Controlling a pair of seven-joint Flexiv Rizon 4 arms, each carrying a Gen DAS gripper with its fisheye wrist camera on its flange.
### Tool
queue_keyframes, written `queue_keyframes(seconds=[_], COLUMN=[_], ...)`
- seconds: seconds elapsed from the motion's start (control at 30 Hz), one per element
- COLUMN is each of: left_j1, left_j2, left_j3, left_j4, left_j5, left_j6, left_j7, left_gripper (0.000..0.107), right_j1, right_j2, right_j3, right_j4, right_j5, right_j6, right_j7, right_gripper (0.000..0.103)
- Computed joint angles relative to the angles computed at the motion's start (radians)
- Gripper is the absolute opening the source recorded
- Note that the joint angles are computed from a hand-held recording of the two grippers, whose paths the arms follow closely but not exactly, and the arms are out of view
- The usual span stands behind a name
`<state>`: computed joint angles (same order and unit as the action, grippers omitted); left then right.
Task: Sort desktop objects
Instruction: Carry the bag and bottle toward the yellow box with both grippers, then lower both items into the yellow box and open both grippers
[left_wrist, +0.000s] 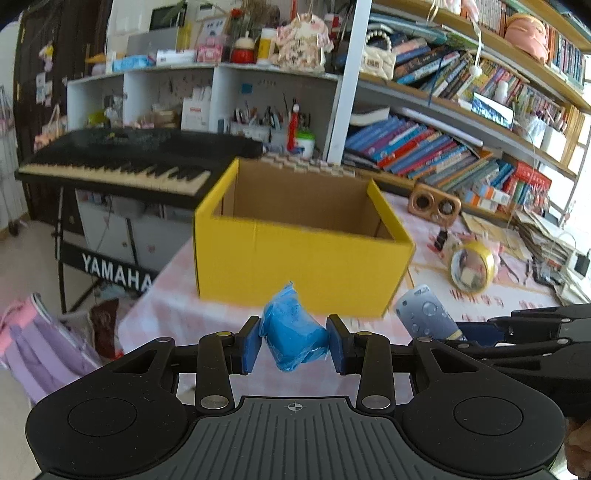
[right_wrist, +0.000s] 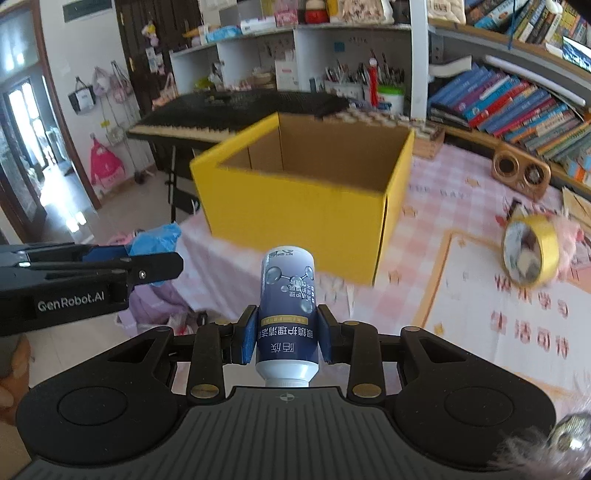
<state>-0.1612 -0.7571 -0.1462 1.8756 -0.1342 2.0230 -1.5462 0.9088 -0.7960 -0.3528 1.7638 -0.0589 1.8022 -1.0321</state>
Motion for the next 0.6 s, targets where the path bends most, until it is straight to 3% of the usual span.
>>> queue_keyframes(seconds=[0.3,0.6], left_j1=[-0.098,-0.236], left_j2=[-0.069,-0.2], left_j3=[0.097,0.258], left_j4=[-0.2,-0.443], left_j5=[-0.117,-0.326], left_j6=[-0.011,-0.121], left_j7=[0.065,0.154], left_gripper=[0.036,0.036], right_j1=[-0.207,-0.456], right_j2=[-0.051,-0.214], right_j3=[0.149,0.405], right_j4=[-0.21,-0.573], right_j5=[-0.092,-0.27], right_j6=[0.014,-0.162], right_j7=[-0.068,-0.139], right_gripper=[0.031,0.031])
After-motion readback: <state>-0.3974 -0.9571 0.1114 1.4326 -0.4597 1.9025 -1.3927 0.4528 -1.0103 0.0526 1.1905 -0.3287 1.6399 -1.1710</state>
